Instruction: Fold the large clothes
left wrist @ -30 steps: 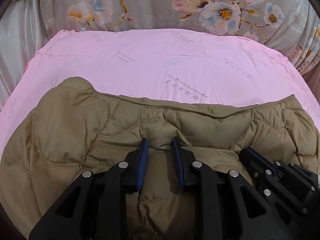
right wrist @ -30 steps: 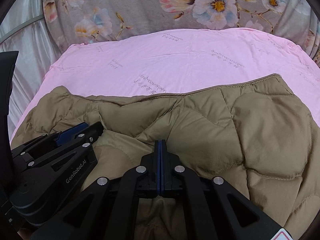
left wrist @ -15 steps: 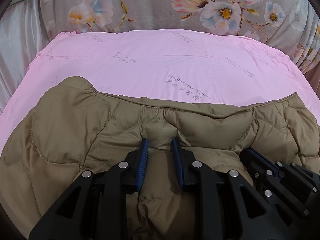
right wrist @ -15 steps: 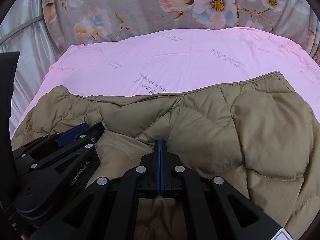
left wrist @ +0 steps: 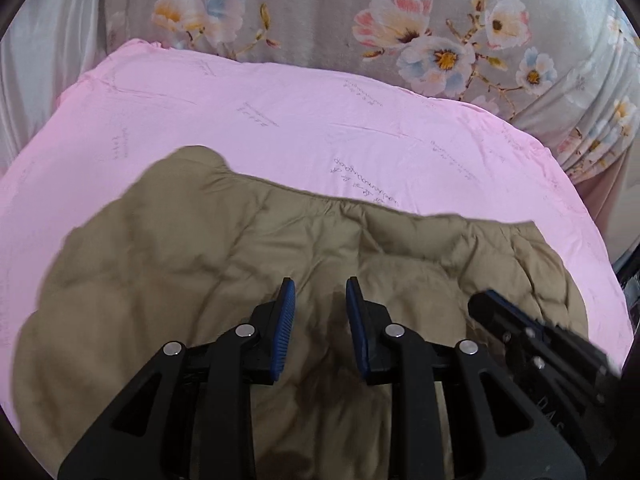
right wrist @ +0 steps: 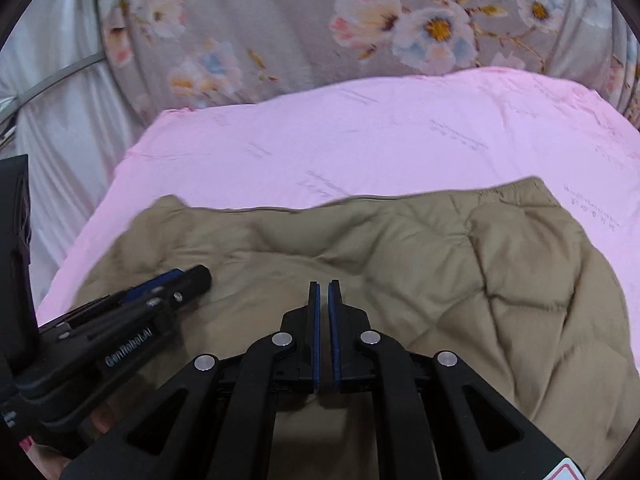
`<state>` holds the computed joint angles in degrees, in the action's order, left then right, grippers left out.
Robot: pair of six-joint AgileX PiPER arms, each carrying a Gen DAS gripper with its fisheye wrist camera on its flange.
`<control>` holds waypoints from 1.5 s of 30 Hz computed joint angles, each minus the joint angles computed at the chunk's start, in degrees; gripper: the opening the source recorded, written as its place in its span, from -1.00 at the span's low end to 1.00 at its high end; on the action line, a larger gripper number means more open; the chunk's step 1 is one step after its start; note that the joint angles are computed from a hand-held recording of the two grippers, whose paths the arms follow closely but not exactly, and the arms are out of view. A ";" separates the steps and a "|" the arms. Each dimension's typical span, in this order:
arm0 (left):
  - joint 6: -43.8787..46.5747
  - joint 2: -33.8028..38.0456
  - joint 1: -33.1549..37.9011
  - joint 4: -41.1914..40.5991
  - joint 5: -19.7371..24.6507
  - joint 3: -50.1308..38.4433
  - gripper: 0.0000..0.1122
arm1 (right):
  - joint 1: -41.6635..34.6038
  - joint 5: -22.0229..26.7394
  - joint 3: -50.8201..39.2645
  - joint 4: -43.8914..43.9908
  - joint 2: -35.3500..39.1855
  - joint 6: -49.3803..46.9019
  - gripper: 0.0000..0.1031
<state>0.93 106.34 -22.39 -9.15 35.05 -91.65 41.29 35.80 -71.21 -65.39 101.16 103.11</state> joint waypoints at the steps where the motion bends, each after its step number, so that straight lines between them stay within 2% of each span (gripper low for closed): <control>1: -0.25 -2.05 0.25 0.96 -0.66 2.38 -0.55 | 1.41 1.35 -1.42 0.74 0.52 -1.83 -0.87; 4: 2.84 -7.11 3.04 -1.31 -0.73 8.51 -0.42 | 3.36 3.01 -5.41 4.60 4.04 -5.90 -0.87; 6: 8.08 -8.98 5.73 -6.64 0.39 11.27 -0.42 | 4.15 3.71 -5.70 3.49 6.10 -2.73 -0.87; 9: 10.77 -10.67 7.00 -7.98 -1.08 15.14 -0.42 | 4.94 3.50 -3.44 -1.21 6.83 3.41 -0.87; 12: 14.61 -11.18 7.67 -11.14 -3.85 18.65 -0.41 | 5.77 5.10 -3.57 -3.25 8.31 4.42 -0.88; 14: 17.04 -12.35 8.40 -14.03 -4.01 20.23 -0.41 | 5.96 5.75 -4.00 -2.92 8.74 3.74 -0.89; 17: 25.27 -15.67 13.83 -24.68 1.12 22.02 -0.40 | 5.88 5.57 -3.72 -2.88 8.64 3.89 -0.89; 19: 26.50 -19.12 18.20 -26.60 4.28 24.09 -0.13 | 5.84 5.50 -3.68 -2.99 8.61 3.96 -0.89; 21: 30.18 -22.77 23.55 -29.05 6.70 26.98 0.03 | 5.80 5.39 -3.59 -3.13 8.59 4.10 -0.89; 23: 32.03 -24.66 28.30 -29.60 9.05 28.83 0.08 | 5.62 5.19 -3.47 -3.22 8.49 4.00 -0.89; 24: 30.91 -24.86 29.66 -28.71 9.40 29.30 0.24 | 5.63 5.19 -3.44 -3.24 8.47 4.03 -0.89; 25: 29.94 -24.78 31.06 -28.75 9.55 29.73 0.29 | 5.68 5.32 -3.45 -3.32 8.48 4.10 -0.89; 28: 30.21 -20.54 35.63 -33.27 13.06 28.09 0.29 | 6.11 6.34 -3.95 -2.86 8.69 3.56 -0.89; 32: 33.33 -13.94 37.62 -43.13 18.58 25.18 0.29 | 6.59 6.64 -3.55 -3.36 8.40 4.57 -0.89; 35: 32.71 -10.90 35.44 -46.55 16.32 23.63 0.37 | 6.40 5.36 -2.11 -3.86 7.11 6.23 -0.89; 36: 31.84 -10.41 34.77 -46.67 15.81 23.05 0.36 | 6.59 5.03 -1.22 -3.26 5.99 6.85 -0.89; 37: 30.66 -9.97 34.06 -46.36 15.61 22.17 0.23 | 7.09 4.80 0.08 -2.59 4.35 7.86 -0.89; 40: 27.43 -11.10 31.59 -42.11 14.19 20.32 -0.32 | 9.83 4.50 4.04 2.74 -1.78 6.55 -0.89; 43: 28.78 -14.16 31.53 -40.37 14.96 19.72 -0.59 | 14.19 8.30 5.60 9.07 -5.48 0.66 -0.88; 45: 29.00 -16.56 30.99 -38.87 15.42 19.05 -0.65 | 15.41 8.31 6.24 13.14 -6.14 -2.67 -0.89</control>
